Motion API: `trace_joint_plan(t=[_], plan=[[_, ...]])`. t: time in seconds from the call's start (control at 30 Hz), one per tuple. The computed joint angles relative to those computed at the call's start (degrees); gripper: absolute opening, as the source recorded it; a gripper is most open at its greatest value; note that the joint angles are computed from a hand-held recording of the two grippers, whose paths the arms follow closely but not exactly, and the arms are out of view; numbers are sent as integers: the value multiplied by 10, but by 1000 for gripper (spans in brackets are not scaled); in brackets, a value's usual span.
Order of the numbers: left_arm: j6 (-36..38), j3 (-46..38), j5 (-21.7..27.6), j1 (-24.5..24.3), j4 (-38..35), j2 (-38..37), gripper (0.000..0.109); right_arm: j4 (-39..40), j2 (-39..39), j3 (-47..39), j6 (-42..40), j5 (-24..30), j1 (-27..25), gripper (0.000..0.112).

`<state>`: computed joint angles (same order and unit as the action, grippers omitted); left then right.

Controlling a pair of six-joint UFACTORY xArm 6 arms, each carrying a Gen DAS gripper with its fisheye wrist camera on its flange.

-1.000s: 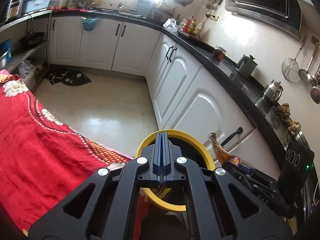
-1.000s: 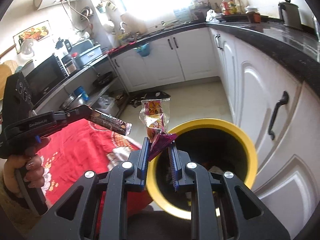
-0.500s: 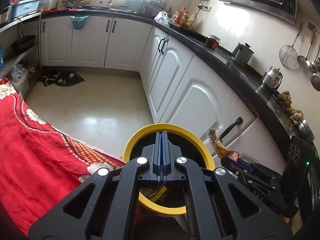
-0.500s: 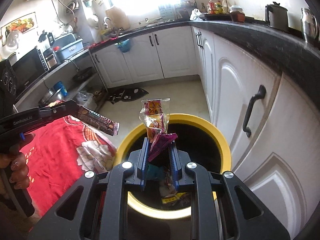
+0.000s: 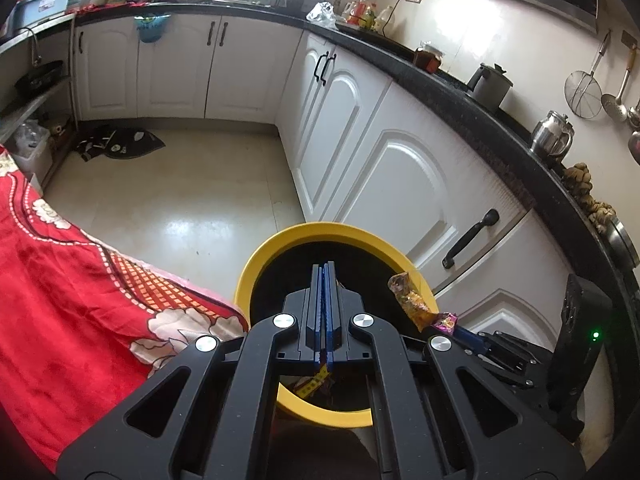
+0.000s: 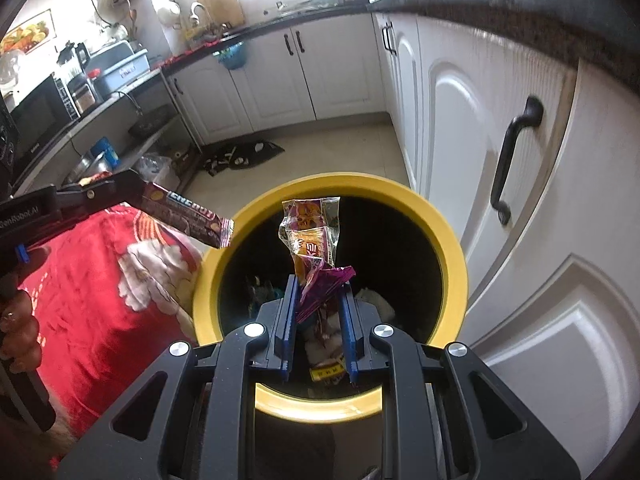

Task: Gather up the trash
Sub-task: 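Carry the chocolate bar and candy wrapper over the yellow bin with both tools, then open both tools to drop the chocolate bar and candy wrapper into the bin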

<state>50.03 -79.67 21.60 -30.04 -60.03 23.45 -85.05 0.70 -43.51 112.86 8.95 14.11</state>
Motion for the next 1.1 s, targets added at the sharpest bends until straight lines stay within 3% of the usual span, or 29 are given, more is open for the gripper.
trace_joint_plan(t=[0.8, 0.9, 0.93, 1.03, 1.1], plan=[[-54, -21, 15, 1, 58, 40, 0, 45, 36, -9, -33, -16, -10, 21], [-53, -22, 18, 2, 53, 42, 0, 51, 36, -8, -37, -10, -7, 29], [-57, -22, 15, 1, 55, 43, 1, 51, 35, -8, -36, -9, -7, 30], [-81, -21, 18, 4, 79, 44, 23, 54, 30, -6, -37, -1, -5, 34], [-90, -17, 17, 5, 91, 43, 24, 55, 27, -4, -37, 1, -4, 34]])
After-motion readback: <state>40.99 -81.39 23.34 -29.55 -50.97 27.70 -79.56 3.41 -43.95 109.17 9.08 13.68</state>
